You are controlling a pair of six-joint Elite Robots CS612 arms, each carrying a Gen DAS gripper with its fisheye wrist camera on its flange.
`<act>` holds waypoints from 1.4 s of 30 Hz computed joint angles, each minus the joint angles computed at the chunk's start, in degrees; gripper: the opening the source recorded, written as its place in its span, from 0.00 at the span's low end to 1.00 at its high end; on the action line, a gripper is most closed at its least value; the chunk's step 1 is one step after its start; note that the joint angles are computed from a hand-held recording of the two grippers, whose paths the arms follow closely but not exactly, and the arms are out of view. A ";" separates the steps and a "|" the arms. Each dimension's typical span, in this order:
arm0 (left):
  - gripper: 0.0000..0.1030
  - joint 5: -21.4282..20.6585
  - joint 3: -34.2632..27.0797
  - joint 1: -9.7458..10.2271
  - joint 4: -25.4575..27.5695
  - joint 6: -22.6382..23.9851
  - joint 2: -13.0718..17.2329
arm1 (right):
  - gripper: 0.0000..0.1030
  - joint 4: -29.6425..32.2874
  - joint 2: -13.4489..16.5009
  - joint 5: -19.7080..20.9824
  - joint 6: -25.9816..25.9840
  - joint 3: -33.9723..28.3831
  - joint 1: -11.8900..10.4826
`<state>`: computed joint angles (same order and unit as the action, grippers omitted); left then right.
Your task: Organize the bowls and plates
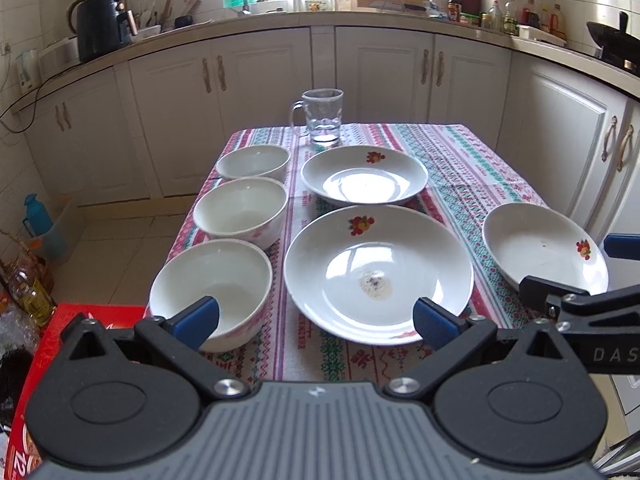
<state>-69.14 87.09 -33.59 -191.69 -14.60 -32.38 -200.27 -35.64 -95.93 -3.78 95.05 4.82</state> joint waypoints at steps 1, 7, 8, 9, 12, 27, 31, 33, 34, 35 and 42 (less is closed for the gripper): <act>0.99 -0.25 -0.22 0.04 -0.47 0.60 0.13 | 1.00 0.06 0.04 -0.16 -0.07 -0.11 -0.06; 0.99 -3.18 -2.41 0.65 -2.28 3.14 1.09 | 1.00 -0.39 0.19 -1.10 -0.27 -0.53 -0.72; 0.99 -3.89 -2.86 0.78 -2.50 3.55 1.28 | 1.00 -0.56 0.19 -1.21 -0.26 -0.52 -0.87; 0.99 -4.66 -3.32 0.91 -2.87 3.89 1.50 | 1.00 -0.62 0.19 -1.35 -0.22 -0.52 -1.02; 0.99 -7.82 -4.56 1.42 -3.83 4.05 2.08 | 1.00 -0.58 0.25 -2.30 -0.22 -0.57 -1.45; 0.99 -19.64 -11.01 2.08 -2.71 6.74 4.47 | 1.00 -3.86 0.48 -2.04 -1.72 2.13 -4.97; 0.99 -20.01 -13.01 2.01 -1.74 8.40 5.20 | 1.00 -5.42 1.03 0.10 -3.81 3.19 -6.02; 0.99 -19.78 -13.98 1.89 -0.88 9.37 5.61 | 1.00 -4.87 1.23 1.07 -4.51 3.59 -6.53; 0.99 -19.67 -14.45 1.80 -0.97 10.45 5.89 | 1.00 -4.63 1.37 1.62 -4.76 3.74 -6.75; 0.99 -19.46 -14.80 1.69 -1.11 11.37 6.14 | 1.00 -4.42 1.49 2.49 -5.05 3.92 -7.02; 0.99 -24.99 -18.32 2.03 2.14 12.43 7.80 | 1.00 -2.43 3.27 8.87 -3.66 3.19 -8.77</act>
